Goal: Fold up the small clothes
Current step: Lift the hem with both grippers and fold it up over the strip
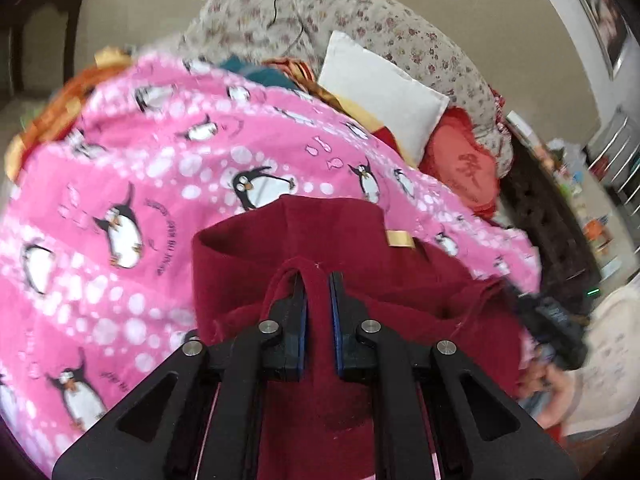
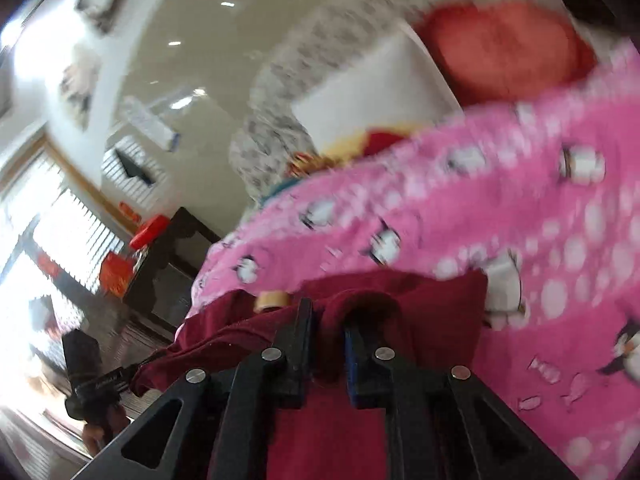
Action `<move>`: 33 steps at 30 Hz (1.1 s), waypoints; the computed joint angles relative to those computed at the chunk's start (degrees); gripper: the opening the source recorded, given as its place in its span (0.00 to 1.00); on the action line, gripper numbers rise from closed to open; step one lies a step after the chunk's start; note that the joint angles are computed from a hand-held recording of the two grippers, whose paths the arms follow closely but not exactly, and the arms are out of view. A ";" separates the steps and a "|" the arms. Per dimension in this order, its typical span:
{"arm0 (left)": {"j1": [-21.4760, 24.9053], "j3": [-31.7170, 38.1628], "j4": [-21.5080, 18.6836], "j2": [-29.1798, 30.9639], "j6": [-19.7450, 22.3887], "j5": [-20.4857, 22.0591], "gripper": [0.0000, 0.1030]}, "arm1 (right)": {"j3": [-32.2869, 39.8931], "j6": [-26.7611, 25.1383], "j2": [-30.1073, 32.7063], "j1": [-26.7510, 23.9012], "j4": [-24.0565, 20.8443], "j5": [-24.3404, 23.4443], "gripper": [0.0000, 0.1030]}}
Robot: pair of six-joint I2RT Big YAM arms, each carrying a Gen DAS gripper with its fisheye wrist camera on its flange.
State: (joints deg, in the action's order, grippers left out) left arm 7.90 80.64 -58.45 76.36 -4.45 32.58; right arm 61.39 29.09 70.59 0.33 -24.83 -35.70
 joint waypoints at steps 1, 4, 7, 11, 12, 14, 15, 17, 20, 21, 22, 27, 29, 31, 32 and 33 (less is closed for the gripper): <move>1.07 0.47 -0.40 0.29 -0.29 3.06 0.14 | -1.00 1.03 -1.02 -0.87 2.41 -1.58 0.18; 2.59 0.32 1.51 -1.78 -0.87 3.82 0.45 | -2.51 1.08 -5.41 -2.43 4.08 1.82 0.67; 3.43 -4.44 12.51 -8.08 -6.85 -4.09 0.83 | -2.86 -1.44 -8.87 -3.59 3.95 0.02 0.71; 2.36 -5.91 11.65 -11.03 -4.86 -1.99 0.84 | -0.10 -13.76 -9.70 2.35 -5.90 5.96 0.53; 1.53 -6.79 12.20 -11.75 -4.63 -2.27 0.84 | 0.92 -16.93 -9.04 4.67 -8.38 9.04 0.49; -1.40 -8.45 12.98 -12.62 -3.80 -3.84 0.84 | 3.31 -21.77 -6.48 9.67 -12.97 16.95 0.43; -2.85 -8.48 12.56 -12.28 -3.19 -4.93 0.84 | 3.48 -22.44 -5.70 10.86 -13.38 19.19 0.42; -6.39 -8.05 11.91 -10.32 -2.39 -9.07 0.84 | 5.71 -23.39 -1.75 12.85 -14.98 25.07 0.42; -9.40 -6.51 10.96 -5.35 -2.54 -17.54 0.84 | 10.23 -22.93 5.07 12.44 -18.37 33.75 0.42; -10.00 -5.89 10.53 -3.33 -3.07 -21.21 0.84 | 11.70 -22.24 7.18 11.19 -19.94 33.01 0.41; -10.12 -5.90 10.70 -2.45 -3.14 -23.37 0.84 | 12.73 -20.12 8.66 9.14 -21.21 29.01 0.41; -7.43 -7.70 13.00 -2.39 -3.85 -19.73 0.84 | 7.38 -19.51 1.14 5.16 -14.17 22.76 0.45; -6.82 -8.46 13.58 -3.11 -4.00 -19.04 0.84 | 6.48 -21.30 -0.49 5.21 -13.38 26.80 0.58; -6.31 -9.14 14.12 -3.56 -4.75 -18.22 0.84 | 7.26 -23.01 0.13 5.03 -15.65 28.38 0.69; -6.29 -9.48 14.55 -3.61 -5.02 -18.19 0.84 | 7.72 -23.41 0.88 4.69 -16.78 27.32 0.69; -6.47 -9.71 14.80 -3.74 -5.10 -18.56 0.84 | 8.17 -23.84 1.62 4.53 -17.53 25.68 0.67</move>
